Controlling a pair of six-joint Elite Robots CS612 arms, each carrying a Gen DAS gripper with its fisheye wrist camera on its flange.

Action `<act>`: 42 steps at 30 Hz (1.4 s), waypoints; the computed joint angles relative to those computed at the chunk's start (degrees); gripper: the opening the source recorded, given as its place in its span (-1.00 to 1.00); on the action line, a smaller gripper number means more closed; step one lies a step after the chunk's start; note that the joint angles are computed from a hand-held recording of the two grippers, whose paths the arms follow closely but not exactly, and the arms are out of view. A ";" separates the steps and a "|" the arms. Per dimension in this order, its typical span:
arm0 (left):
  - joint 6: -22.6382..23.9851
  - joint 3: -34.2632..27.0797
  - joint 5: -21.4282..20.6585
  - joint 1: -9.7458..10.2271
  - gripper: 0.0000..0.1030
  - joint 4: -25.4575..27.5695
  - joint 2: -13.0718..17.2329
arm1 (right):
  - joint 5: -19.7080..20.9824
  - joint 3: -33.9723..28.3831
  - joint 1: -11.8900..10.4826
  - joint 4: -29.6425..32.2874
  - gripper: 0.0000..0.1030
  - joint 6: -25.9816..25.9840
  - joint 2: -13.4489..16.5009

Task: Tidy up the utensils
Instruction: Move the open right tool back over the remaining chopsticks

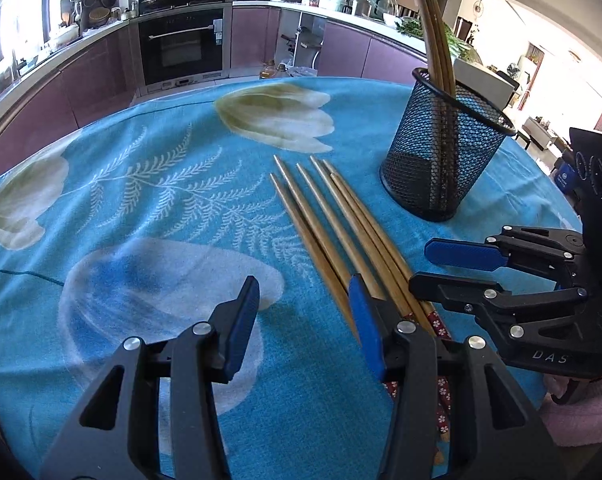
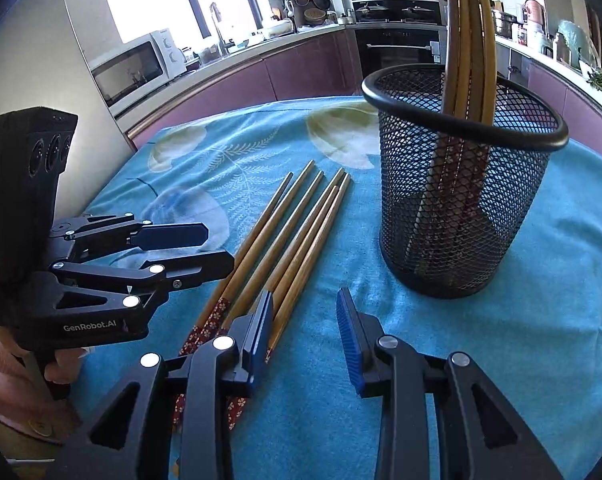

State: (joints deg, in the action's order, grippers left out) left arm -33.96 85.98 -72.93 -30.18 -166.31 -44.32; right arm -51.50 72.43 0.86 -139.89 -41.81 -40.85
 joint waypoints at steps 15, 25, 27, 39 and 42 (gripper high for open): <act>-0.53 -0.85 -0.70 0.28 -0.05 3.58 -0.22 | -2.51 -0.06 0.38 -1.47 -0.41 0.62 0.06; -0.02 -1.45 -0.68 0.29 -0.08 3.94 0.14 | -2.65 -0.46 0.66 -1.98 -0.40 1.46 0.42; -0.31 -1.46 -1.37 0.39 -0.12 3.63 0.11 | -2.58 -0.47 0.65 -1.96 -0.40 1.56 0.43; 1.26 -1.41 -1.37 0.60 -0.35 4.07 0.14 | -2.84 -0.60 0.70 -1.91 -0.40 1.18 0.43; 1.75 -1.79 -1.77 0.79 -0.37 4.58 0.22 | -3.17 -0.73 0.86 -2.33 -0.40 1.16 0.54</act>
